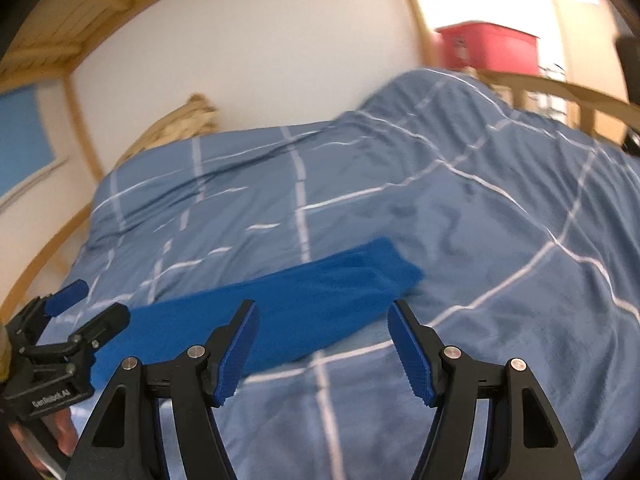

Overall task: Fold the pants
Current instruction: 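Open both grippers and move them to the folded end of the pants, then grasp the folded end with the left gripper while the right gripper grasps beside it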

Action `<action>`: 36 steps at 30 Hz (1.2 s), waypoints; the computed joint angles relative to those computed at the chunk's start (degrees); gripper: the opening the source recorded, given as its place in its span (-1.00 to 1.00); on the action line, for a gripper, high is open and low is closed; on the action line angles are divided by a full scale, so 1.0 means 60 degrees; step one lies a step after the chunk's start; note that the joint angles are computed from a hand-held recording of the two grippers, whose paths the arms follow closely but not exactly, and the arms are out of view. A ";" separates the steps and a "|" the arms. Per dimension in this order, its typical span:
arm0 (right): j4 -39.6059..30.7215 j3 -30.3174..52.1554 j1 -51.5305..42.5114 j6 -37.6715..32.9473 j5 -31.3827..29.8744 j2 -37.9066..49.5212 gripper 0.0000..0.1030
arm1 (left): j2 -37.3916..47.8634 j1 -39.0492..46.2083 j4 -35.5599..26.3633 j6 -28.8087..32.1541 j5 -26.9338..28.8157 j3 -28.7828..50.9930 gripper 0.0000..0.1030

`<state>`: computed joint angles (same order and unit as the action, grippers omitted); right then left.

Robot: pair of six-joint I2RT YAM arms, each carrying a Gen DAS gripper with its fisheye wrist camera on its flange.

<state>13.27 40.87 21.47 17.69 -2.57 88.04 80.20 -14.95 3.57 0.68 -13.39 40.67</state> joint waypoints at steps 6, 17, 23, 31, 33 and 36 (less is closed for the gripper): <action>0.0818 0.1213 -0.0624 0.1507 0.0166 0.2038 0.31 | 0.3191 0.0534 -0.0220 0.0862 0.1273 0.2829 0.84; 0.4110 0.1329 -0.1656 0.2453 -0.1462 0.4871 0.29 | 0.6922 0.0073 -0.1973 0.3094 0.2311 0.6858 0.57; 0.4473 0.1770 -0.1827 0.2909 -0.2020 0.5589 0.20 | 0.8726 -0.0083 -0.3380 0.3246 0.2721 0.9578 0.57; 0.4703 0.1899 -0.1819 0.3070 -0.2072 0.5883 0.16 | 1.0455 0.0030 -0.5067 0.3107 0.2812 1.2212 0.52; 0.4679 0.2059 -0.1793 0.3139 -0.2108 0.6001 0.13 | 1.0620 0.0150 -0.5349 0.2883 0.2924 1.2539 0.53; 0.4586 0.2273 -0.1737 0.3234 -0.2123 0.6101 0.13 | 1.0669 0.0216 -0.5436 0.2788 0.3032 1.2643 0.52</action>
